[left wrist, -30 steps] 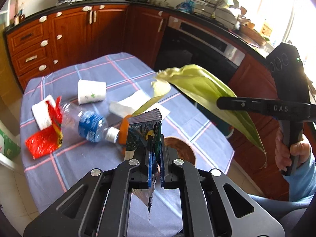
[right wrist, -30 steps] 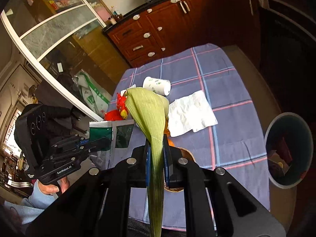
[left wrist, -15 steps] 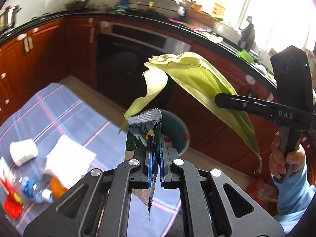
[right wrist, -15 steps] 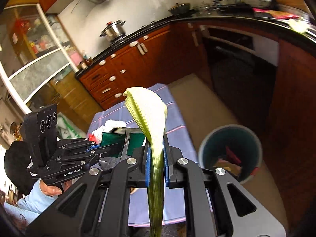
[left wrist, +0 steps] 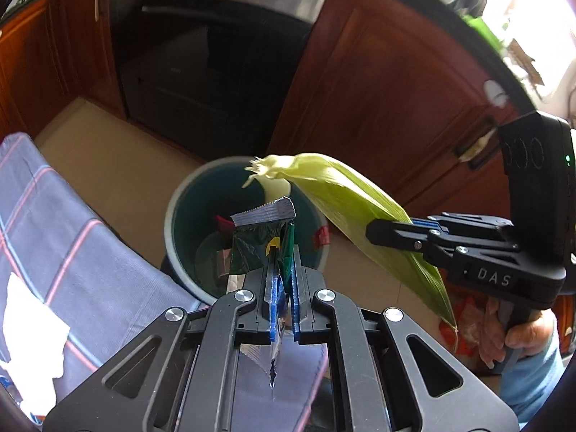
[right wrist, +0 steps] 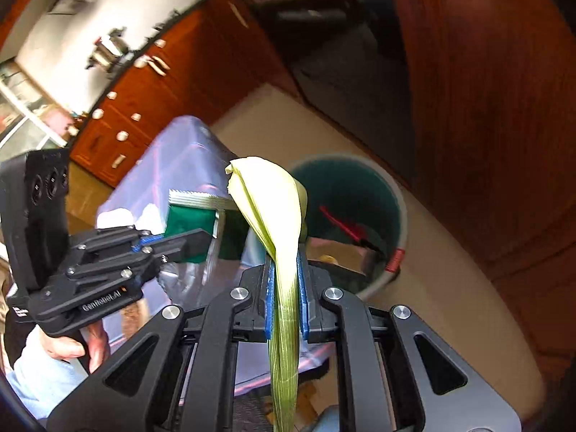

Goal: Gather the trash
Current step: 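Carry the wrapper and corn husk over the teal bin with both tools, then open both tools to drop the wrapper and husk into the bin, then move both tools back to the table toward the tissue and oranges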

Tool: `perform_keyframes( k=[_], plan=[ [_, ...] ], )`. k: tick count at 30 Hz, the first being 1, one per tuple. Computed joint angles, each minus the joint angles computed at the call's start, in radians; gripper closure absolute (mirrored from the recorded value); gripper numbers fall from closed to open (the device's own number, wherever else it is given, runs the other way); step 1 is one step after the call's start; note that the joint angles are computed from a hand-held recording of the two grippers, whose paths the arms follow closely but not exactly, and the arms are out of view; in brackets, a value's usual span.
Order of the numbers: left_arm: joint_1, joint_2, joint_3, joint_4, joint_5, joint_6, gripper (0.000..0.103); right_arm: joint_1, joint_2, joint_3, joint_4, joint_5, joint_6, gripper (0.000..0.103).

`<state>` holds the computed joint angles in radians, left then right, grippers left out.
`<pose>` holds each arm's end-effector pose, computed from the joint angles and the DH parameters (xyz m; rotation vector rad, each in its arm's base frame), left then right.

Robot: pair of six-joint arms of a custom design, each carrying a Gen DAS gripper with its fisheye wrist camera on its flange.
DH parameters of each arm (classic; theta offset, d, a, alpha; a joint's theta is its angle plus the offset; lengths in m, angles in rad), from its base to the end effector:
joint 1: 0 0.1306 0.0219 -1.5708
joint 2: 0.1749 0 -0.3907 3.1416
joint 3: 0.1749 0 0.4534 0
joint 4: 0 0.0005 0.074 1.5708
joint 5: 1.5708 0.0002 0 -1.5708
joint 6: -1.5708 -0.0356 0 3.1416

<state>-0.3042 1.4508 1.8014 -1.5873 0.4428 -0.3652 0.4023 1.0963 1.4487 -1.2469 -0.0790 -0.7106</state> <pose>0.4759 -0.1659 0.5761 0.9966 2.5494 -0.6013 0.3676 0.1589 0.5749 0.3567 2.5262 0.5594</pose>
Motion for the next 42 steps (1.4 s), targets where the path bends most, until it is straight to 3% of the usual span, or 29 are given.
perform_keyframes(
  k=[16, 18, 19, 20, 21, 24, 35, 42],
  plan=[
    [-0.046, 0.205, 0.095, 0.026, -0.063, 0.073, 0.096, -0.113, 0.143, -0.046, -0.025, -0.073, 0.018, 0.088],
    [-0.050, 0.228, 0.114, 0.018, -0.075, 0.084, 0.092, -0.122, 0.158, -0.042, -0.021, -0.082, 0.019, 0.076],
    [-0.056, 0.244, 0.134, 0.003, -0.077, 0.093, 0.088, -0.127, 0.162, -0.042, -0.016, -0.091, 0.018, 0.053],
    [-0.054, 0.252, 0.142, -0.006, -0.076, 0.094, 0.067, -0.129, 0.168, -0.038, -0.012, -0.091, 0.017, 0.031],
    [-0.062, 0.248, 0.137, 0.007, -0.095, 0.109, 0.058, -0.130, 0.171, -0.034, -0.008, -0.084, 0.012, 0.030],
    [-0.050, 0.246, 0.133, 0.035, -0.106, 0.122, 0.048, -0.149, 0.180, -0.033, 0.003, -0.112, -0.003, 0.019],
    [-0.020, 0.241, 0.134, 0.005, -0.095, 0.072, 0.035, -0.139, 0.224, 0.008, -0.037, -0.139, -0.038, 0.017],
    [0.010, 0.176, 0.089, 0.005, -0.075, 0.065, 0.032, -0.108, 0.210, 0.041, -0.056, -0.111, -0.042, 0.016]
  ],
)
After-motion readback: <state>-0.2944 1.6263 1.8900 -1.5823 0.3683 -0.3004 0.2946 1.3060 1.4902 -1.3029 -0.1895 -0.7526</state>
